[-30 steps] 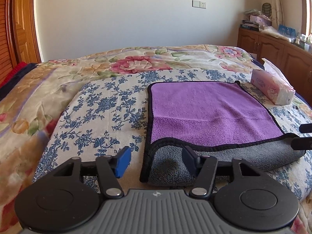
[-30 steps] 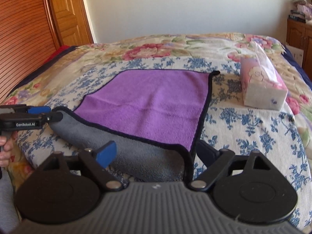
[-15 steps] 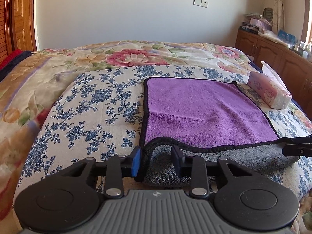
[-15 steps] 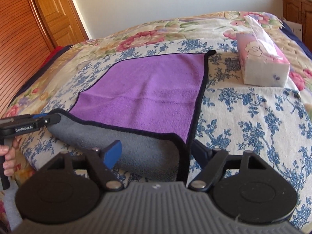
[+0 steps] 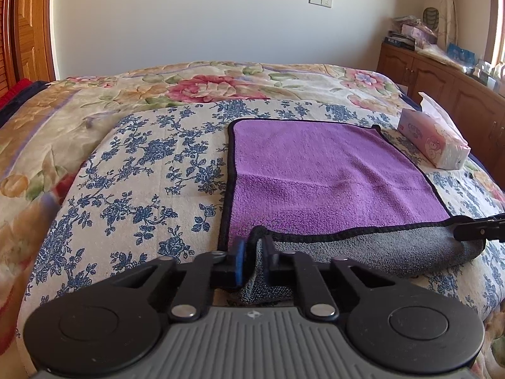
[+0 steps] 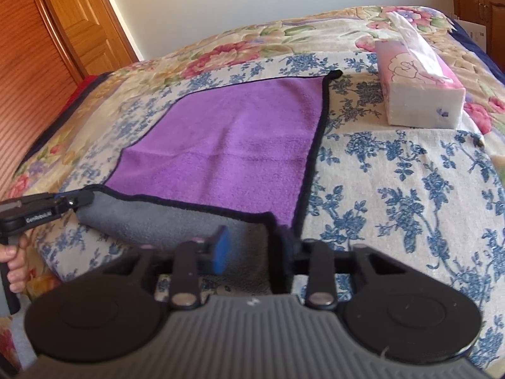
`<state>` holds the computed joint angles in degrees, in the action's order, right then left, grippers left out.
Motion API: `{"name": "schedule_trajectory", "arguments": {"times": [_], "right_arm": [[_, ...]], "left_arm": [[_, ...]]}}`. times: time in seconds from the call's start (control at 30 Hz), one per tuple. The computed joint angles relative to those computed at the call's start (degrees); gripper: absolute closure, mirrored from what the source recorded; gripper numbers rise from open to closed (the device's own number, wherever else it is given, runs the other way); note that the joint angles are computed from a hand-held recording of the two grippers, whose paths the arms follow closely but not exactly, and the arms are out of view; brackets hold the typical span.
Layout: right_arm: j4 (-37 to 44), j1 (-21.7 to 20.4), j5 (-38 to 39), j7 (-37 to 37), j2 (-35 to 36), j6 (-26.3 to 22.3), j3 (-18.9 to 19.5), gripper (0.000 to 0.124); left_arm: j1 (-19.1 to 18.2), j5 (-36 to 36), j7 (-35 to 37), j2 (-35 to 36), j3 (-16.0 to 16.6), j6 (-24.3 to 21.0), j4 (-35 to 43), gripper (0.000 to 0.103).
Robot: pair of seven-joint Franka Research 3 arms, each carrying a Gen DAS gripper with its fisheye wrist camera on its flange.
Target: Fold towel
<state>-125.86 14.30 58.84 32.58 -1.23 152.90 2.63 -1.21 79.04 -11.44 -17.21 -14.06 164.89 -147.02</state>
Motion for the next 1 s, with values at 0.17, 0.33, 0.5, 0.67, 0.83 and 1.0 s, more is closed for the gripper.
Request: {"name": "schedule_trajectory", "arguments": {"times": [0.17, 0.33, 0.5, 0.67, 0.83, 1.0], "right_arm": [[0.2, -0.1, -0.6, -0.1, 0.0, -0.3, 0.0, 0.114], [0.1, 0.0, 0.2, -1.4, -0.1, -0.1, 0.0, 0.115], [0.0, 0.1, 2.5, -3.7, -0.5, 0.4, -0.1, 0.119], [-0.2, 0.4, 4.7, -6.1, -0.9, 1.0, -0.1, 0.119], [-0.2, 0.6, 7.8, -8.8, -1.2, 1.2, -0.2, 0.119], [-0.2, 0.8, 11.0, -11.5, -1.5, 2.1, -0.3, 0.12]], "left_arm": [[-0.1, 1.0, -0.5, 0.0, -0.1, 0.1, 0.1, 0.096], [-0.5, 0.8, -0.7, -0.2, -0.2, -0.8, 0.1, 0.096], [-0.6, 2.6, -2.6, -0.7, -0.3, -1.1, 0.2, 0.097], [-0.8, 3.5, -3.3, -0.9, -0.1, -1.2, 0.3, 0.097], [-1.1, 4.6, -4.4, -1.3, 0.0, -1.5, 0.4, 0.097], [-1.2, 5.4, -5.7, -1.9, 0.1, -1.9, 0.3, 0.097]]}}
